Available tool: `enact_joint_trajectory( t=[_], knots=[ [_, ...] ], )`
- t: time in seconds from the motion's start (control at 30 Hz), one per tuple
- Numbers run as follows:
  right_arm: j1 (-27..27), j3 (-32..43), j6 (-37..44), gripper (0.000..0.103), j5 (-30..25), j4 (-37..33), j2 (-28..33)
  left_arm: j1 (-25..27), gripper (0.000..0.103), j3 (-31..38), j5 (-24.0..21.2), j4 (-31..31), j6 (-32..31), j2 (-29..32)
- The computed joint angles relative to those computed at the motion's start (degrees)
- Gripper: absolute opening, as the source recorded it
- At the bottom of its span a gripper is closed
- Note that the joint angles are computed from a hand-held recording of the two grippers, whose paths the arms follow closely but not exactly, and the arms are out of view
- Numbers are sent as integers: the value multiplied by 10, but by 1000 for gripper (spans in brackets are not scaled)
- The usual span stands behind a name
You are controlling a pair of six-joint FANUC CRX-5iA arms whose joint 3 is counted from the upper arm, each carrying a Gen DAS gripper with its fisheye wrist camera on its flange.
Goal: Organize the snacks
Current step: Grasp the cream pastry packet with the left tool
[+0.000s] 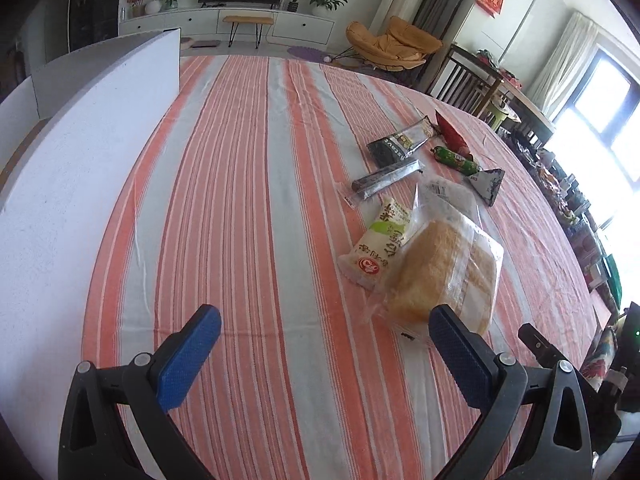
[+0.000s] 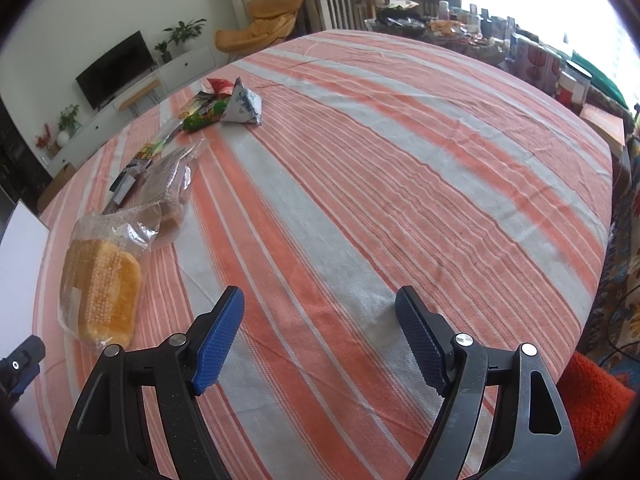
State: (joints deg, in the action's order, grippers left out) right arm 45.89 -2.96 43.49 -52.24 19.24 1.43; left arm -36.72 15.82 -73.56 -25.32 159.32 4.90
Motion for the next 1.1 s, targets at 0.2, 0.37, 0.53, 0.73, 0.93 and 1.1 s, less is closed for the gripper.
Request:
enact_joint_trajectory(
  t=[0.2, 0.37, 0.53, 0.73, 0.93, 1.1],
  knots=[
    [-6, -1, 1, 81, 13, -19, -6, -6, 100, 130, -127, -38, -71, 108],
    [-12, -3, -2, 81, 21, -29, -10, -43, 99, 207, -112, -54, -203, 170],
    [-33, -10, 2, 80, 48, -78, -26, 15, 99, 127, -52, -2, -145, 111],
    [-34, -13, -13, 80, 57, -74, -28, 68, 91, 127, -29, 87, -271, 134],
    [-42, -15, -7, 80, 65, -92, -33, 42, 28, 140, -56, 47, -254, 142],
    [-43, -17, -12, 80, 68, -91, -34, 2, 28, 51, -68, 11, -103, 64]
  ],
)
